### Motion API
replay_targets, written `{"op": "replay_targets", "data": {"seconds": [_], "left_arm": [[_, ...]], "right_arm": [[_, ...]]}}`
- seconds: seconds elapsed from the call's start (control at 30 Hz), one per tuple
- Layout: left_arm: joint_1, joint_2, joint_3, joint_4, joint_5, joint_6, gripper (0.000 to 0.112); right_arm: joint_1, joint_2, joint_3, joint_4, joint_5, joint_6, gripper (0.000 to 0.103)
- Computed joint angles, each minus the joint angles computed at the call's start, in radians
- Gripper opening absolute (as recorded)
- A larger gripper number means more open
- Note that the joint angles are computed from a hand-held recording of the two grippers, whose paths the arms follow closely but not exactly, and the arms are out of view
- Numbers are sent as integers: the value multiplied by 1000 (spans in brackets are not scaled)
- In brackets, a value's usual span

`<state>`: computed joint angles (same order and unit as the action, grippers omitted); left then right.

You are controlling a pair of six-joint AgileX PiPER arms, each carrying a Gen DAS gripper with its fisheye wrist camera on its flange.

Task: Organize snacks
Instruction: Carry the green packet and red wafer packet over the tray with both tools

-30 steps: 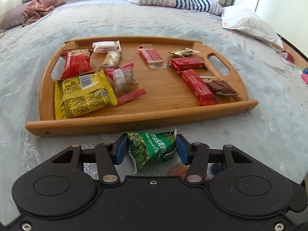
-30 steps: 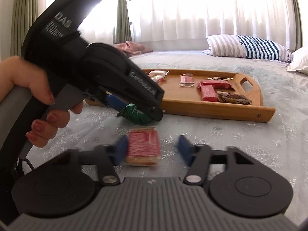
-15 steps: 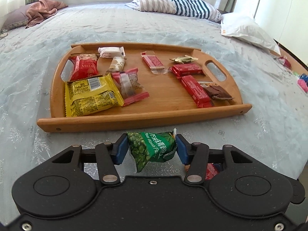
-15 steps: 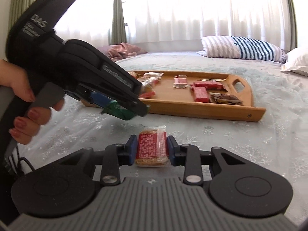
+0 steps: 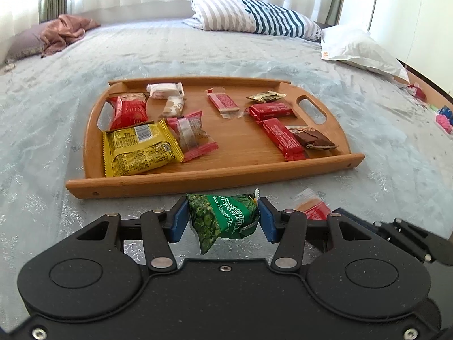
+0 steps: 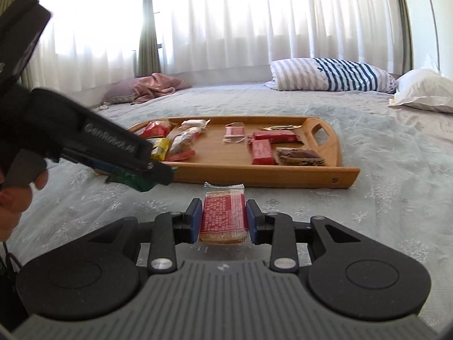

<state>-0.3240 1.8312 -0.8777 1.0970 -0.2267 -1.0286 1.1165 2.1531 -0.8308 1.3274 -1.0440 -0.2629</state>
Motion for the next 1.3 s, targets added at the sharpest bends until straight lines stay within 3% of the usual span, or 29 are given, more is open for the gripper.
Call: {"op": "replay_targets", "data": {"seconds": [0.17, 0.33, 0.5, 0.83, 1.1, 1.3], "left_arm": [[0, -2, 18, -92, -12, 90, 49], [-15, -14, 42, -330, -28, 325, 49], [-24, -12, 41, -445, -39, 435, 49], [-21, -6, 3, -490, -53, 465, 49], [3, 10, -38, -361, -64, 326, 49], [51, 35, -97, -92, -91, 44, 49]], "right_arm": [[0, -14, -1, 23, -16, -19, 38], [-8, -26, -8, 33, -31, -45, 38], [-32, -45, -7, 27, -25, -57, 38], [-96, -79, -24, -15, -15, -90, 38], [-135, -87, -45, -38, 15, -109, 38], [-167, -97, -55, -47, 39, -121, 38]]}}
